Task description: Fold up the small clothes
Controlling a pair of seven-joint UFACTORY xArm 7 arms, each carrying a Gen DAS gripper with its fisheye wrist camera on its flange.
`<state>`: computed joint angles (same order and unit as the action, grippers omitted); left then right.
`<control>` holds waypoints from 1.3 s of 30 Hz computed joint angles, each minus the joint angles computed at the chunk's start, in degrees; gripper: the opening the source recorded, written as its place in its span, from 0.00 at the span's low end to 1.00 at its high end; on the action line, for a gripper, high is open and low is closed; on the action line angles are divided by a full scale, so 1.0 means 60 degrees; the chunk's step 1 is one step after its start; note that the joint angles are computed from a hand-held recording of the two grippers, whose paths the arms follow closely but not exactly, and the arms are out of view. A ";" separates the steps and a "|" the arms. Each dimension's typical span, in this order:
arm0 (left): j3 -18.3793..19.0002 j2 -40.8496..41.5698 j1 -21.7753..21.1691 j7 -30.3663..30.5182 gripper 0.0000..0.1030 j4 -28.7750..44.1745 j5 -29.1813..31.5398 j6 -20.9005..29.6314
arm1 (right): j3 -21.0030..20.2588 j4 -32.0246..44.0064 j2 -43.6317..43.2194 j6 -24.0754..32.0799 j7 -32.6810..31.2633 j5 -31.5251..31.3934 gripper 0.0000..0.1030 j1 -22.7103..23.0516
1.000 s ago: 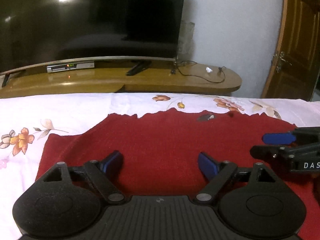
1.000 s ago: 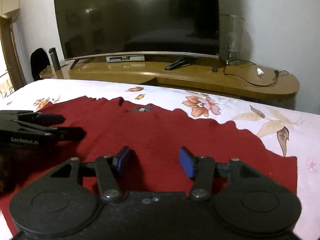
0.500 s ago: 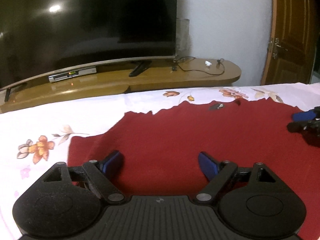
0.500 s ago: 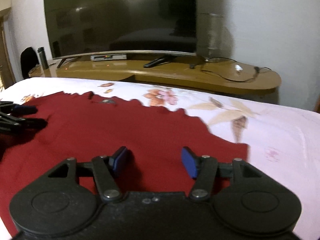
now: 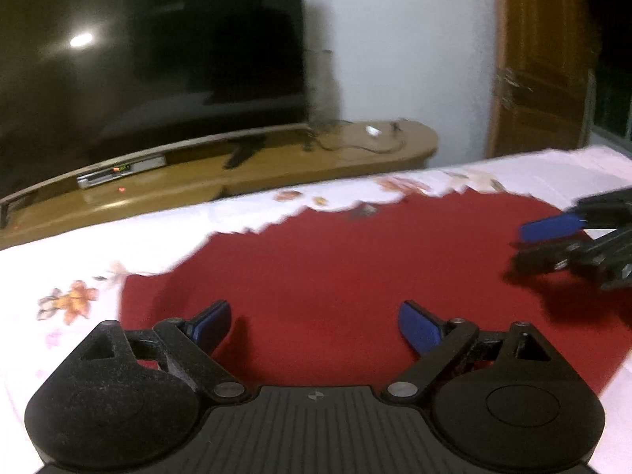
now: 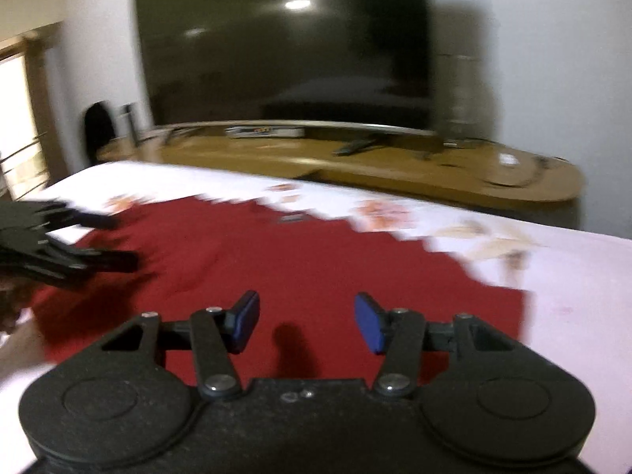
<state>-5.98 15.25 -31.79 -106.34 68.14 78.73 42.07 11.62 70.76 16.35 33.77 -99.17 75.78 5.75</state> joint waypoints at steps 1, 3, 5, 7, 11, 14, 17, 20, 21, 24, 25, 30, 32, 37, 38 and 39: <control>-0.0026 0.0095 -0.0035 -0.0050 0.88 0.0065 0.0015 -0.0027 | 0.0074 -0.0159 -0.0082 0.0111 -0.0088 -0.0046 0.51 0.0057; -0.0035 0.0290 -0.0083 -0.0108 0.89 0.0180 -0.0179 -0.0032 | 0.0147 -0.0320 -0.0129 0.0214 -0.0128 -0.0086 0.52 0.0197; 0.0062 0.0345 -0.0217 -0.0763 0.90 0.0051 0.0036 -0.0020 | 0.0183 -0.0411 -0.0057 -0.0113 0.0004 -0.0229 0.53 0.0453; 0.0095 0.0197 -0.0263 -0.1409 0.90 -0.0243 0.0340 -0.0024 | 0.0334 -0.0563 0.0020 -0.0634 -0.0739 0.0225 0.56 0.0524; -0.0066 -0.0214 -0.0187 -0.1140 0.90 -0.0758 0.0262 0.0060 | 0.0179 -0.0592 -0.0032 -0.0399 -0.1134 0.0026 0.57 0.0454; -0.0290 -0.0755 -0.0145 -0.0999 0.90 -0.1442 0.0054 0.0307 | 0.0046 -0.0800 -0.0191 -0.0421 -0.1733 -0.0044 0.57 0.0268; -0.0512 -0.1305 -0.0038 -0.1218 0.90 -0.2127 -0.0167 0.0476 | -0.0159 -0.1052 -0.0365 -0.0466 -0.2468 0.0296 0.57 -0.0049; -0.0715 -0.1728 0.0169 -0.1423 0.90 -0.2607 -0.0238 0.0450 | -0.0396 -0.1269 -0.0552 -0.0407 -0.2732 0.0615 0.57 -0.0305; -0.0816 -0.1700 0.0186 -0.1102 0.90 -0.2494 -0.0519 0.0641 | -0.0445 -0.1327 -0.0598 -0.0408 -0.2698 0.0644 0.57 -0.0325; -0.1048 -0.1676 0.0036 -0.1059 0.90 -0.2163 -0.0664 0.1130 | -0.0428 -0.1700 -0.1068 -0.0922 -0.2271 0.0764 0.54 -0.0090; -0.1094 -0.1640 -0.0019 -0.1261 0.90 -0.2071 -0.0535 0.1164 | -0.0423 -0.1935 -0.1400 -0.0647 -0.2235 0.1090 0.54 -0.0101; -0.1130 -0.1008 -0.0328 -0.2149 0.90 -0.1376 -0.0684 0.1299 | -0.0451 -0.2836 -0.2257 -0.0300 -0.2010 0.1703 0.53 0.0611; -0.1095 -0.0707 -0.0501 -0.2088 0.90 -0.1099 -0.1083 0.1503 | -0.0341 -0.3032 -0.2297 -0.0778 -0.1968 0.1857 0.52 0.1047; -0.0928 -0.0543 -0.0914 -0.1888 0.90 -0.1040 -0.1548 0.1885 | -0.0366 -0.3178 -0.1993 -0.1551 -0.2033 0.2068 0.54 0.1475; -0.0914 -0.0590 -0.0942 -0.1847 0.90 -0.1099 -0.1571 0.1866 | -0.0440 -0.3207 -0.2014 -0.1457 -0.1969 0.2002 0.54 0.1433; -0.0902 -0.0661 -0.0961 -0.1885 0.90 -0.1197 -0.1556 0.1835 | -0.0491 -0.3273 -0.2072 -0.1468 -0.2040 0.2020 0.54 0.1401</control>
<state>-11.39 11.28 -37.56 -117.65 60.96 69.40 53.08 8.68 51.12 3.92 24.96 -111.41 87.90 14.16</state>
